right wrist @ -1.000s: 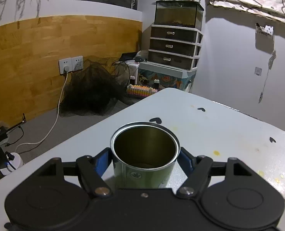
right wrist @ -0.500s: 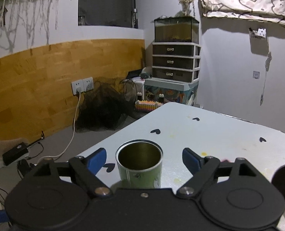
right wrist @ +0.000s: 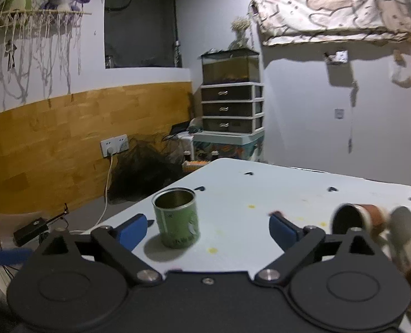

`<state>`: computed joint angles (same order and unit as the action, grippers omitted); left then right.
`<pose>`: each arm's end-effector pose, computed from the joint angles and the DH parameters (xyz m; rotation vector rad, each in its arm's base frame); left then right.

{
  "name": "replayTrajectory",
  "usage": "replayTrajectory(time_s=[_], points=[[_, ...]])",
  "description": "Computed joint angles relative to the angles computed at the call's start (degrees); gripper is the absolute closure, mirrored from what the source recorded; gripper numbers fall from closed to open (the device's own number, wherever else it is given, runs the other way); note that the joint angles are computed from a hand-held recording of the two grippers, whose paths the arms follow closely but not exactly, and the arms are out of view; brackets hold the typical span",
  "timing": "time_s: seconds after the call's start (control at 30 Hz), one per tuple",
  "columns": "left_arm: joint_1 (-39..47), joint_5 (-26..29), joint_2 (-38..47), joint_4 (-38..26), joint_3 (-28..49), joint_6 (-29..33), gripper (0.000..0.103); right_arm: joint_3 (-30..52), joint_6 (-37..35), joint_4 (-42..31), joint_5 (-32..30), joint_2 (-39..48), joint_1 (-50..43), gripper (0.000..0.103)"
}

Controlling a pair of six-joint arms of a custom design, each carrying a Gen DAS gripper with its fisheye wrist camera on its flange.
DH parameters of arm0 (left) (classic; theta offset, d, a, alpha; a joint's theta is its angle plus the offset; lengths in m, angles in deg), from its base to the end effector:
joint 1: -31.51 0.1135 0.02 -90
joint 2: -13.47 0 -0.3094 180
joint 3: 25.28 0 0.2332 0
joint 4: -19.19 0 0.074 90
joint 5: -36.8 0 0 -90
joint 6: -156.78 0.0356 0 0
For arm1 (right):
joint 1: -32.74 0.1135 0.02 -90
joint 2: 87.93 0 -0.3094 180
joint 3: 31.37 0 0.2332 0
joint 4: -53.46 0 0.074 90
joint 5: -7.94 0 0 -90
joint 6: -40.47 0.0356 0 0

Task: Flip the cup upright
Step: 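Open the right gripper and withdraw it from the upright can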

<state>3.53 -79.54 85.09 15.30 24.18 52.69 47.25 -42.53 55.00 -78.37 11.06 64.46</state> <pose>0.2137 -0.0956 0.2726 -0.0471 1.9748 -0.0111 0.3335 0.2034 0.3026 -0.3674 1.8830 0.3967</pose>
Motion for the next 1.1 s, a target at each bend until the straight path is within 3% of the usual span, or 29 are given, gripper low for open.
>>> replayTrajectory(time_s=[0.27, 0.47, 0.77, 1.1], points=[[-4.47, -5.57, -1.85, 0.13, -0.94, -0.27, 0.000, -15.12, 0.02, 6.60, 4.04, -10.52, 0.17, 0.001], [-6.50, -7.89, -3.85, 0.07, -1.81, -0.83, 0.000, -22.12, -0.74, 9.63, 7.71, -15.29, 1.59, 0.000], [-8.86, -10.27, -5.33, -0.31, -2.68, -1.06, 0.000, -28.51, -0.36, 12.58, 11.14, -19.03, 3.64, 0.000], [-10.16, -11.14, -5.71, -0.71, -2.99, -1.46, 0.000, -30.32, -0.26, 13.88, 13.80, -20.36, 4.83, 0.000]])
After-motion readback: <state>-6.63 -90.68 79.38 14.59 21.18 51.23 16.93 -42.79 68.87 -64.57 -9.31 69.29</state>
